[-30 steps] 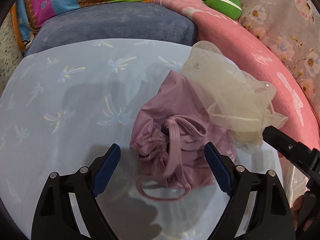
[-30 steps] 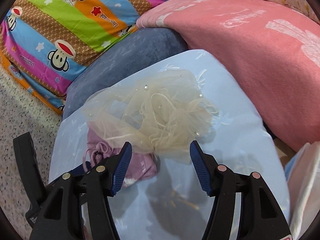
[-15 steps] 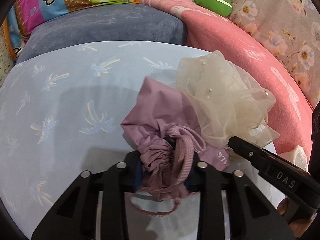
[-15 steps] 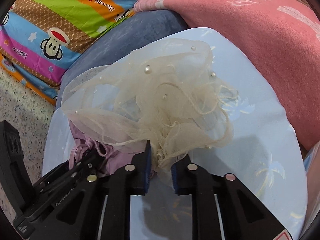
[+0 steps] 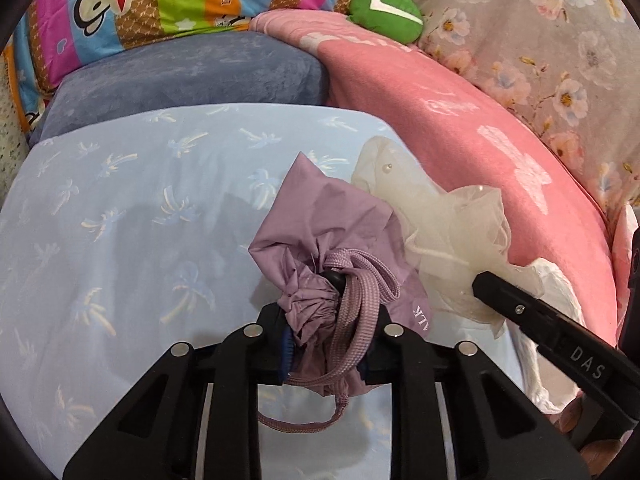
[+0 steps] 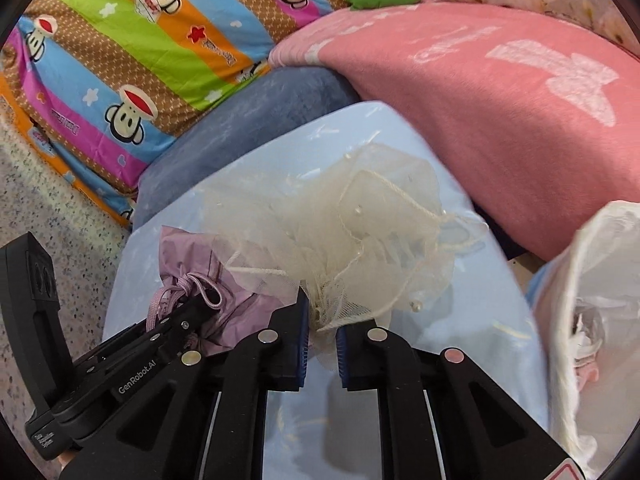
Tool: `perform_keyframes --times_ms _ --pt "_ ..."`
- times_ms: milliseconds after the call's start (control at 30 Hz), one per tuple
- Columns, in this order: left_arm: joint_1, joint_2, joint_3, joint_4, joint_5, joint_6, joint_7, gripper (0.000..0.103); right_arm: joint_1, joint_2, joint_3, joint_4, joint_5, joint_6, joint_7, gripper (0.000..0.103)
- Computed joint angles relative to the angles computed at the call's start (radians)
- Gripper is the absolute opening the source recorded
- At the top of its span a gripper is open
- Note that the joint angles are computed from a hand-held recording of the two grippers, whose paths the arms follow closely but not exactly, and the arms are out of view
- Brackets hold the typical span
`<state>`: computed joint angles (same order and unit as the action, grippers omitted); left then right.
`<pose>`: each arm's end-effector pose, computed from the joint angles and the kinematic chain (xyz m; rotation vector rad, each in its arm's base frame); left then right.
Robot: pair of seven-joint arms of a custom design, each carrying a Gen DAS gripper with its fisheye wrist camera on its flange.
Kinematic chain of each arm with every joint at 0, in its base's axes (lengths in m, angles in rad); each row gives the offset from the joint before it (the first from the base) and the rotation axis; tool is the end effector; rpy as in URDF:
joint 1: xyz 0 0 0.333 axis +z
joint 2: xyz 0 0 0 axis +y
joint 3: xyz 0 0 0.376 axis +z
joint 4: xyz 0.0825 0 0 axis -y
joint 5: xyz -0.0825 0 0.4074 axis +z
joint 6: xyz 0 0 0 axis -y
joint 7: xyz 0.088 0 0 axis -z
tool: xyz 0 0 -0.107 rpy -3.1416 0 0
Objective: Organize soft objects
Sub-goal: 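Lift the mauve bag with the left tool while the right tool grasps the cream tulle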
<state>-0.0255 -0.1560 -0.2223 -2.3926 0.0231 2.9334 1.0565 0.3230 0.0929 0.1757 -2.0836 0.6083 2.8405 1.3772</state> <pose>0.5136 -0.1360 0.5027 -2.1168 1.6683 -0.8686 0.5678 0.2716 0.4982 -1.8337 1.5574 -0.0886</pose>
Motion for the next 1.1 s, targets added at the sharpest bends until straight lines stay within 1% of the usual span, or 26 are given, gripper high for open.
perform_keyframes --times_ms 100,200,367,500,600,733,900,1100 --pt "-0.005 -0.034 -0.02 -0.009 0.013 0.0 -0.019 0.022 -0.002 -0.077 -0.01 -0.056 0.05 0.018 -0.044 0.011" --pt "-0.007 -0.056 -0.043 -0.01 0.024 -0.002 -0.036 0.022 0.02 -0.146 -0.046 -0.103 0.053 0.04 -0.058 0.011" --pt "-0.025 -0.081 -0.079 -0.002 0.04 -0.004 -0.05 0.023 0.073 -0.257 -0.127 -0.18 0.077 0.08 -0.088 0.011" --pt "-0.08 -0.079 -0.069 0.019 -0.008 -0.019 -0.004 0.023 0.116 -0.325 -0.201 -0.22 0.088 0.1 -0.093 0.011" --pt "-0.079 -0.074 -0.097 0.037 0.017 -0.023 -0.018 0.023 0.143 -0.375 -0.254 -0.256 0.08 0.117 -0.093 0.011" --pt "-0.089 -0.062 -0.124 0.067 0.057 -0.03 -0.033 0.023 0.151 -0.425 -0.3 -0.293 0.02 0.138 -0.055 0.011" --pt "-0.115 -0.04 -0.132 0.098 0.094 -0.04 -0.043 0.023 0.159 -0.469 -0.349 -0.334 -0.06 0.162 0.005 0.011" --pt "-0.154 -0.012 -0.129 0.135 0.116 -0.05 -0.042 0.023 0.171 -0.507 -0.407 -0.369 -0.143 0.185 0.062 0.011"
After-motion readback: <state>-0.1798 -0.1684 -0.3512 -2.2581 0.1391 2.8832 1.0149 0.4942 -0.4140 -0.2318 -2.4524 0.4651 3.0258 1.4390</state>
